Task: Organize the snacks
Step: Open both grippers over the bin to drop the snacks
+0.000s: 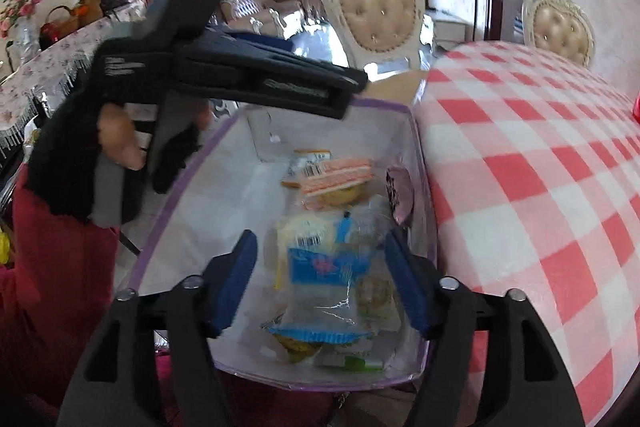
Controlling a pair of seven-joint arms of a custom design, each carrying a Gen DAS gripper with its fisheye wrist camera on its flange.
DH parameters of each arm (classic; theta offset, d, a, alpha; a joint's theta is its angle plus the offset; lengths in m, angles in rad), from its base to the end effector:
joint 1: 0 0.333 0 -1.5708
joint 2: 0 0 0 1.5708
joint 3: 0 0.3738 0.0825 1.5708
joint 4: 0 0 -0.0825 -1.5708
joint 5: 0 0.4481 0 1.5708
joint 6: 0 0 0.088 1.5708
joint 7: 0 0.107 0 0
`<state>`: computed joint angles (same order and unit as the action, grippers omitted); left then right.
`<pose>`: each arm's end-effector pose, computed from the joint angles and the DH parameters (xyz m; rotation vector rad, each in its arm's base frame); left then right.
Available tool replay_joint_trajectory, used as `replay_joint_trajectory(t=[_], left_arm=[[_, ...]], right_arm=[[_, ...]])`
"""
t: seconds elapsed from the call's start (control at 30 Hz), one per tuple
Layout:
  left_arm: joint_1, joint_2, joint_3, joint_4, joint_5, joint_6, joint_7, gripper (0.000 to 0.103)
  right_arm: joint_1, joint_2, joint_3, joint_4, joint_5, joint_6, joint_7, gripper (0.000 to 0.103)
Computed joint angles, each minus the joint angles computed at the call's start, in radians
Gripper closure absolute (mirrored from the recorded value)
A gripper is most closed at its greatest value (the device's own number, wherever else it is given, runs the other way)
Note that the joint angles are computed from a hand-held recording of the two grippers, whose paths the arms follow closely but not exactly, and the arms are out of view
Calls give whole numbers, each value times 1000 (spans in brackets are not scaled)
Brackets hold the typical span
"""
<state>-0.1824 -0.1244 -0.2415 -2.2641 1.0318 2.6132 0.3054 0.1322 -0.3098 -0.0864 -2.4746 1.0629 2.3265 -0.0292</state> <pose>0.5190 -0.2585 0.4754 -1.7112 1.6517 -0.5657 0.4901 0.0368 0.4476 -2.1830 0.7152 -0.1532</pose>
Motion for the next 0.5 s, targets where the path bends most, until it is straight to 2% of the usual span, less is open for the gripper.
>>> replay_joint_trajectory(t=[0.13,0.2,0.27,0.33,0.43,0.5], left_arm=[[0,27,-13,35,52,-56,-118,7],[-3,37,-7,43,63,-30,-172,6],[-3,58,3,56,62,45,-214,6],[-15,87,-1,87,45,53,-241,5],[-43,160,-4,163,-19,111,-207,3],[-66,228,-8,236,-93,134,-133,3]], right_arm=[[-17,22,-22,29,43,28,-3,29],[-37,46,-38,57,73,50,10,28],[-60,77,-52,91,98,57,33,27],[-92,119,-70,135,123,59,58,26],[-145,184,-87,198,153,71,93,25],[-174,227,-84,238,176,132,90,25]])
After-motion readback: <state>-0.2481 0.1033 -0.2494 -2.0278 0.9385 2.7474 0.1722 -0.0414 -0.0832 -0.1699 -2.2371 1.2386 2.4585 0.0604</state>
